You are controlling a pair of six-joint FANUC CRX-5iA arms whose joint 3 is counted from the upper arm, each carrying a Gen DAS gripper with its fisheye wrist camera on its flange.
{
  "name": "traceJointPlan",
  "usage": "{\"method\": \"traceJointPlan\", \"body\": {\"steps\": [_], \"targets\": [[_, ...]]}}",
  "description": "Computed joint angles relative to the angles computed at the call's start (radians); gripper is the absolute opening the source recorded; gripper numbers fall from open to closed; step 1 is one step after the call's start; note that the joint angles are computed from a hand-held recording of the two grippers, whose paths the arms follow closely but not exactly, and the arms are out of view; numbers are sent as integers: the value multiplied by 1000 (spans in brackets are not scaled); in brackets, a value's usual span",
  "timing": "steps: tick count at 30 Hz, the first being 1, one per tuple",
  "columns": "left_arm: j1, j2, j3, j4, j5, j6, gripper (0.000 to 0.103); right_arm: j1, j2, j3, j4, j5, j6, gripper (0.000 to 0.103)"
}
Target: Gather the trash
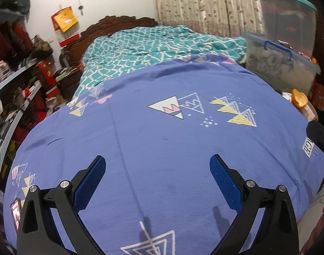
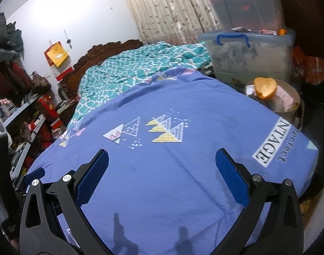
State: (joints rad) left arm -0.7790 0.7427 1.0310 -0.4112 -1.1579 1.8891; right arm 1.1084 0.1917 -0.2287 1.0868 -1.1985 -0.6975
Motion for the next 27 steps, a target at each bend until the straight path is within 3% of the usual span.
{"method": "traceJointPlan", "body": {"steps": [10, 27], "targets": [[10, -1, 10, -41, -44, 84, 94, -33, 24, 33, 37, 97, 68, 99], [5, 4, 21, -86, -58, 118, 94, -28, 31, 30, 36, 121, 97, 100]]}}
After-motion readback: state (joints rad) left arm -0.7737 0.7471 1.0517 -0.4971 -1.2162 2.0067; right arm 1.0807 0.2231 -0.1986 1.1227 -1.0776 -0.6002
